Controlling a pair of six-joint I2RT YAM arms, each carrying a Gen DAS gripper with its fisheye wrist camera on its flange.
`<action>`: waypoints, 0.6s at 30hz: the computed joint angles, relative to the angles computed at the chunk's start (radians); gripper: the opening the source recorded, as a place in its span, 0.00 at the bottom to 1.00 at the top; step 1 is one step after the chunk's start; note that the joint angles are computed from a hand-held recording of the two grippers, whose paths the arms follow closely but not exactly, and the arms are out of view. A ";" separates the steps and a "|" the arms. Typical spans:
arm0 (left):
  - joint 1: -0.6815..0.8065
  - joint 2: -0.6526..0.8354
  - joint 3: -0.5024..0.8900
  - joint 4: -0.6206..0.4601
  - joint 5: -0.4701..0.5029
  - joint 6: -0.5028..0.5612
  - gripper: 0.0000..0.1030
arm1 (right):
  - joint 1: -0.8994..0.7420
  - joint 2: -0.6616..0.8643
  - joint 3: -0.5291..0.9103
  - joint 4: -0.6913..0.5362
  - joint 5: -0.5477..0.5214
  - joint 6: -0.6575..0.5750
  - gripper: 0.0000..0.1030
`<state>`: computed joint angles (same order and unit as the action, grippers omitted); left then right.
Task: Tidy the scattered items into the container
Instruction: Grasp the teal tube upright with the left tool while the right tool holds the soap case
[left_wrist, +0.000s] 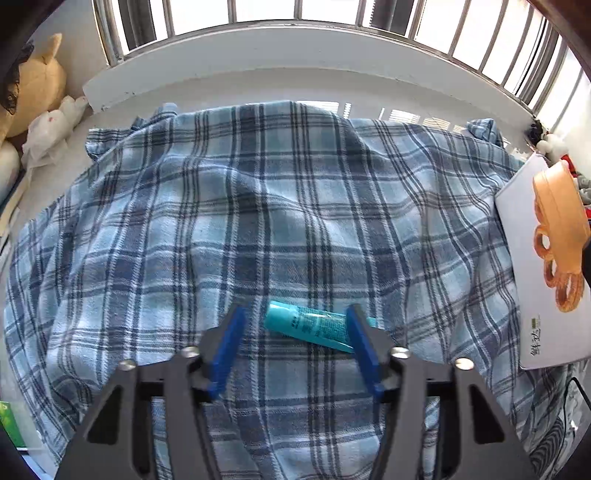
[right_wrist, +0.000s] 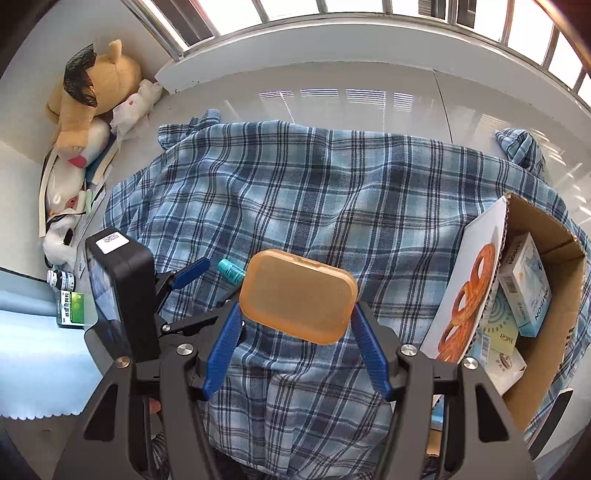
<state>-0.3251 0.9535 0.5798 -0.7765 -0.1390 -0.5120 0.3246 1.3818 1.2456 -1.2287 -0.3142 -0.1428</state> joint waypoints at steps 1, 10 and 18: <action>-0.012 -0.010 -0.003 -0.002 0.002 -0.015 0.68 | -0.016 -0.028 -0.021 -0.001 -0.011 -0.016 0.58; -0.110 0.104 0.054 -0.001 -0.092 -0.106 0.68 | -0.184 -0.373 -0.291 0.016 -0.078 -0.180 0.58; -0.052 0.095 0.026 0.004 -0.014 -0.104 0.20 | -0.362 -0.530 -0.403 -0.080 -0.190 -0.392 0.58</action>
